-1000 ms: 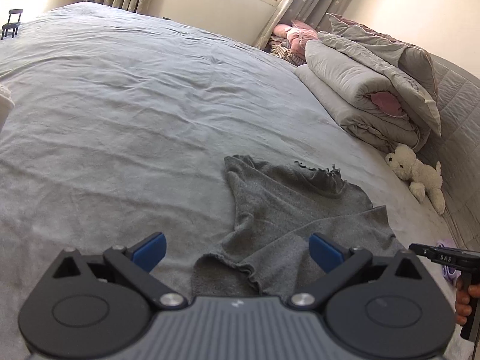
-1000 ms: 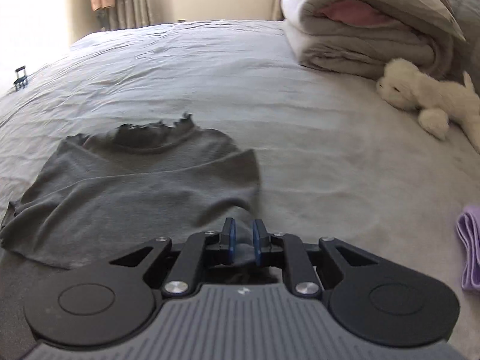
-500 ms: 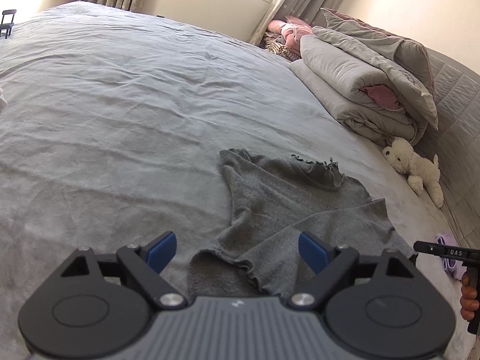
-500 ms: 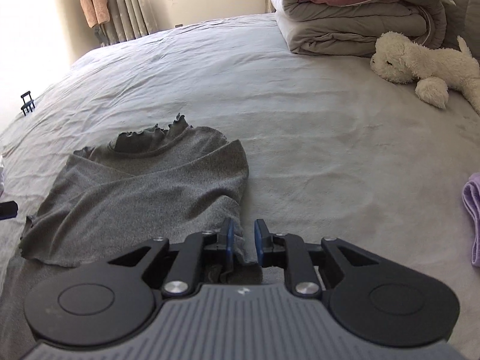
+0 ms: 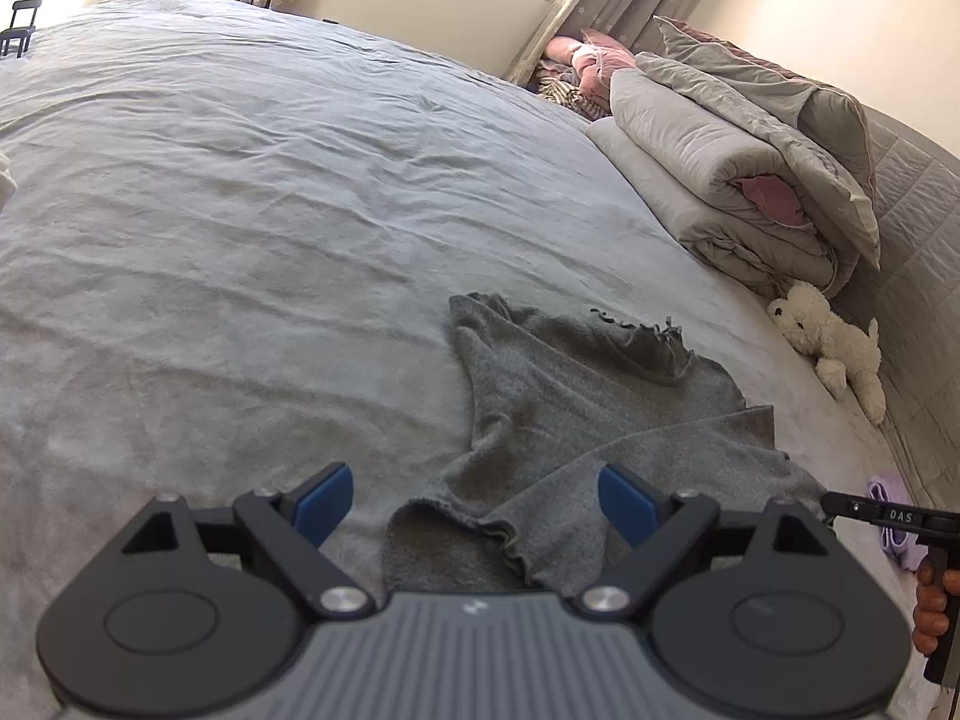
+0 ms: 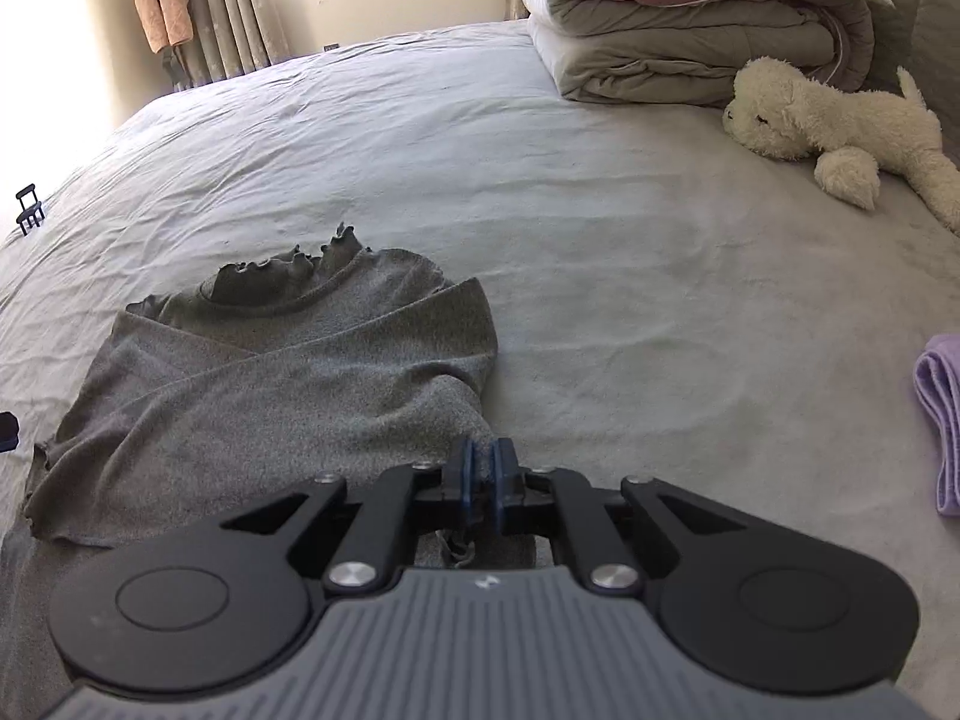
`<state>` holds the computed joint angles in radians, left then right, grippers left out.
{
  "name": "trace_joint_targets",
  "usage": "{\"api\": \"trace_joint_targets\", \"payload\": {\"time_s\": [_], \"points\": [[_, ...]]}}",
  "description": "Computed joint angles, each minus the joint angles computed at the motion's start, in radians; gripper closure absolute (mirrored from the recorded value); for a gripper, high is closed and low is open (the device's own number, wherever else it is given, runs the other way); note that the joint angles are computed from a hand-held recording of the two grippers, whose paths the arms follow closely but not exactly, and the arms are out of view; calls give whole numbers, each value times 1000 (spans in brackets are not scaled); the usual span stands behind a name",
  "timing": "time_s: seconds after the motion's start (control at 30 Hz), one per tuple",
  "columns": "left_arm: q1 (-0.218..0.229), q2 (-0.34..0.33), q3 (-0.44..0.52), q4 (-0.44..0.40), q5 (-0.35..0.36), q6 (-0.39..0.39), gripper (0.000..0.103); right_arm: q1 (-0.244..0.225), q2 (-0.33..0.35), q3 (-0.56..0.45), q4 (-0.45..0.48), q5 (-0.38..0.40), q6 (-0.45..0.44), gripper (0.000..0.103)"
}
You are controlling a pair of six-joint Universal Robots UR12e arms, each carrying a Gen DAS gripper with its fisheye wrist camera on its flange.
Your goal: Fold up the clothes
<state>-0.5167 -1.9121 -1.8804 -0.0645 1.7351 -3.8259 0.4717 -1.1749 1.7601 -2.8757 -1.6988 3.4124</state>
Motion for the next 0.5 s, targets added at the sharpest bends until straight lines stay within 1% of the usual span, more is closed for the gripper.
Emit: {"api": "trace_joint_targets", "payload": {"time_s": [0.03,0.07,0.1,0.13,0.17,0.23,0.3,0.37,0.43,0.5], "points": [[1,1,0,-1,-1,-2,13,3,5,-7,27,-13,-16,96],[1,1,-1,-2,0,-6,13,2,8,-11,49,-9,-21,96],[1,2,-1,-2,0,-9,13,-3,8,-11,61,8,-24,94],[3,3,-2,-1,-2,-12,13,-7,6,-7,53,20,-24,91],[4,3,-2,1,-4,-15,13,-10,3,-1,36,29,-24,85],[6,4,-3,4,-8,-15,13,-14,0,16,-35,24,1,71],[7,5,-2,3,-11,-11,13,-16,5,21,-96,16,37,61],[8,5,-2,2,-11,-10,13,-24,16,14,-130,40,76,61],[10,6,-3,1,-15,-14,13,-32,35,-4,-148,65,107,61],[13,7,-3,0,-19,-16,13,-36,60,-31,-155,72,134,61]]}}
